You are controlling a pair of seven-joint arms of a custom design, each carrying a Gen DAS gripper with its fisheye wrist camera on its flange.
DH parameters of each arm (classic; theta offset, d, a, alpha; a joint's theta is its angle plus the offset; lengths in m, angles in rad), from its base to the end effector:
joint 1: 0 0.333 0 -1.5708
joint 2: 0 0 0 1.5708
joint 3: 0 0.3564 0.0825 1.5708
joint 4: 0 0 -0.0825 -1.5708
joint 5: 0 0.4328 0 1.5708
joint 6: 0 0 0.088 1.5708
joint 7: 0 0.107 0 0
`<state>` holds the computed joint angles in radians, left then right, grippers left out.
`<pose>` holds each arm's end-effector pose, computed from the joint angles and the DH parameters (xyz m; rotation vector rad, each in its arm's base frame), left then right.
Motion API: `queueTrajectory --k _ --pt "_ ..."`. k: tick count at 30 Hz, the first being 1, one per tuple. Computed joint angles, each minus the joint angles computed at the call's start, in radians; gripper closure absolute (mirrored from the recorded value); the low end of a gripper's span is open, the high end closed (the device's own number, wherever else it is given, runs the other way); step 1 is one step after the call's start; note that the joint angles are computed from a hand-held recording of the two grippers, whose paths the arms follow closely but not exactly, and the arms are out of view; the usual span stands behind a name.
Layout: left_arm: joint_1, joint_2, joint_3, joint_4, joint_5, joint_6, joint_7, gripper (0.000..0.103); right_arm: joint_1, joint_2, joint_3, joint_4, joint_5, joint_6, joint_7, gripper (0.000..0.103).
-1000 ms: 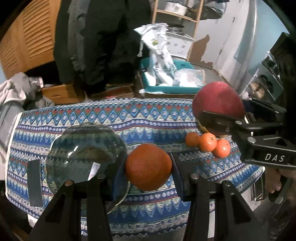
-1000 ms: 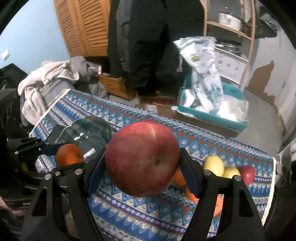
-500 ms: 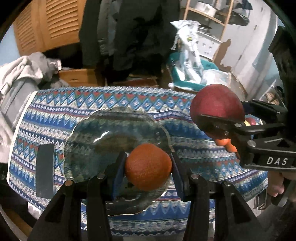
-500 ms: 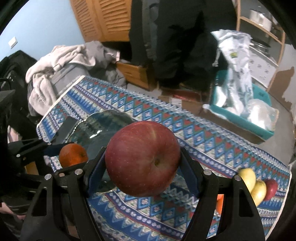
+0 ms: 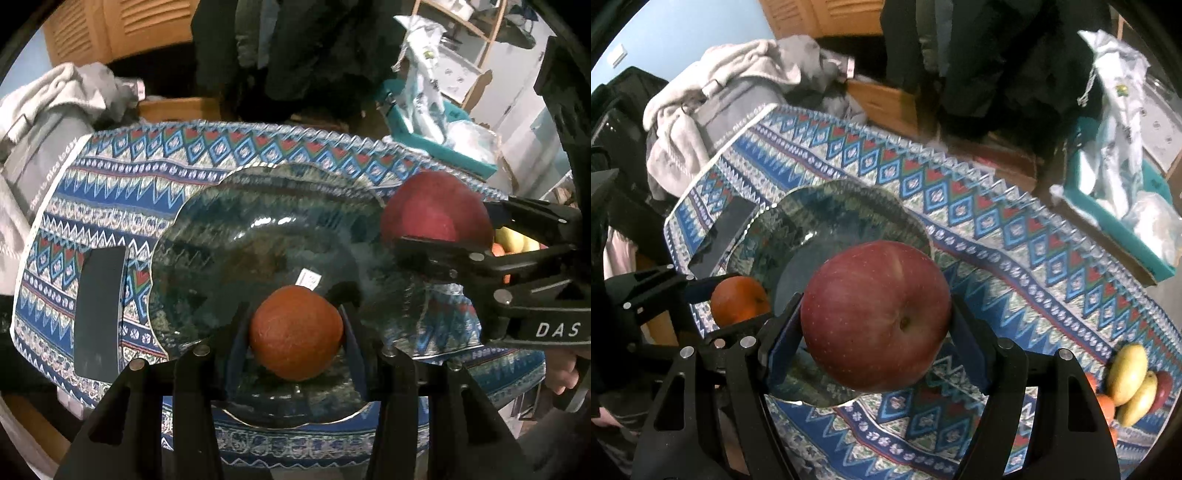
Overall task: Organize fruits
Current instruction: 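Lower the orange into the bowl with the left tool while the right tool releases the apple there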
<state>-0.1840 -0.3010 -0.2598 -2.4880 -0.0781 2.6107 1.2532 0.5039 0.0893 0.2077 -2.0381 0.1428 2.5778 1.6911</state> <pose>0.4503 -0.2158 0.4487 -1.9789 2.1268 -0.5489 0.4961 0.4207 0.4650 -2.2909 1.3854 -0.0691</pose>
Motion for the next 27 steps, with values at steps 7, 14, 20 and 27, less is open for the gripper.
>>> queueTrajectory --k 7,14,20,27 --pt "-0.006 0.039 0.022 -0.003 -0.032 -0.020 0.026 0.055 0.003 0.053 0.013 0.031 0.025 -0.034 -0.017 0.028" --pt "0.001 0.066 0.019 0.001 -0.031 -0.040 0.021 0.055 0.002 0.084 0.017 0.041 0.015 -0.071 -0.010 0.028" --pt "-0.012 0.091 0.034 0.011 -0.081 -0.067 0.053 0.055 -0.002 0.098 0.023 0.047 0.029 -0.086 -0.024 0.028" --pt "-0.005 0.104 0.026 0.020 -0.057 -0.094 0.035 0.052 -0.003 0.111 0.028 0.059 0.040 -0.114 -0.035 0.028"
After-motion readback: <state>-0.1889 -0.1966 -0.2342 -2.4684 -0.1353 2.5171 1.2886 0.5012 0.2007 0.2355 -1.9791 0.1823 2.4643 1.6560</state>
